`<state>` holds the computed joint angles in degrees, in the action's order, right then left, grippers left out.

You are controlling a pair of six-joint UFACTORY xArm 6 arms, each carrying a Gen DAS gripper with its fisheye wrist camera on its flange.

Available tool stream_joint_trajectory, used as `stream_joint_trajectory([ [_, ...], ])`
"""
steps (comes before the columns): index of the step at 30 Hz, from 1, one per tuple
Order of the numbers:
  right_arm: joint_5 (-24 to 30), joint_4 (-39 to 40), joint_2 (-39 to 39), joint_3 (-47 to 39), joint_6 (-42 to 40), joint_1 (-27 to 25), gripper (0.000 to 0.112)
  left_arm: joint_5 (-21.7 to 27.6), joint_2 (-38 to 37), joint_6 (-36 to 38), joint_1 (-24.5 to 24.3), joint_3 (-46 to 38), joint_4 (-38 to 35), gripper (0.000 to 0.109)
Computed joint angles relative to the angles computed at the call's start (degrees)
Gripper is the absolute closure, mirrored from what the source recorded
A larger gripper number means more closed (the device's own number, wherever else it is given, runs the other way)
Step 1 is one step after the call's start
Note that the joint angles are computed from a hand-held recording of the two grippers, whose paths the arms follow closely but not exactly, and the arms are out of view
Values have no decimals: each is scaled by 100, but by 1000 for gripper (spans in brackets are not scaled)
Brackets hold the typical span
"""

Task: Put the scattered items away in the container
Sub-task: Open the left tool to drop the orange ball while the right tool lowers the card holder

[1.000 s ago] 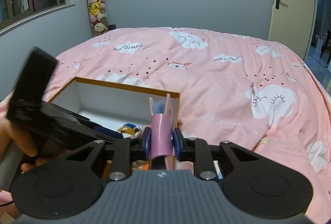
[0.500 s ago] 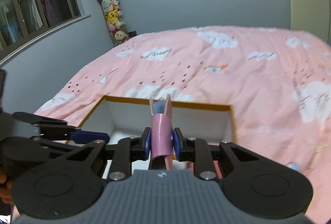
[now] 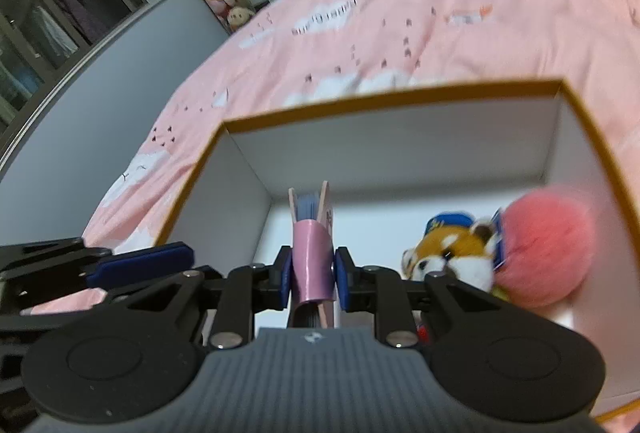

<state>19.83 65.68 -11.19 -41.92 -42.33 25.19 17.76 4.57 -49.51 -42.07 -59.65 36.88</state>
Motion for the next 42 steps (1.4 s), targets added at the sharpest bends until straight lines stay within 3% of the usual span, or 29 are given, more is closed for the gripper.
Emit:
stream_joint_trajectory([
  [6, 288, -1002, 303, -126, 946, -47, 88, -128, -3, -146, 92, 86, 261, 80],
  [10, 276, -2069, 227, -62, 1596, -83, 78, -218, 15, -91, 107, 121, 161, 80],
  [17, 415, -3015, -107, 133, 1932, -248, 77, -348, 38, -75, 152, 185, 70, 80],
  [19, 514, -3058, -162, 149, 1920, -315, 85, -369, 29, -69, 152, 196, 67, 80],
  [22, 572, -2916, -221, 189, 1867, -411, 88, -401, 9, -64, 149, 220, 82, 80],
  [27, 1494, -1437, -5, -131, 1279, -695, 88, -409, 12, -21, 146, 215, 20, 80],
  [29, 1578, -1266, 25, -158, 1243, -630, 88, -380, 15, -38, 145, 200, 65, 80],
  [35, 1080, -2373, -87, -16, 1900, -406, 87, -372, 4, -74, 153, 226, 117, 80],
  [42, 1026, -3186, -21, 2, 2341, -491, 82, -376, 20, -125, 140, 241, 106, 80],
])
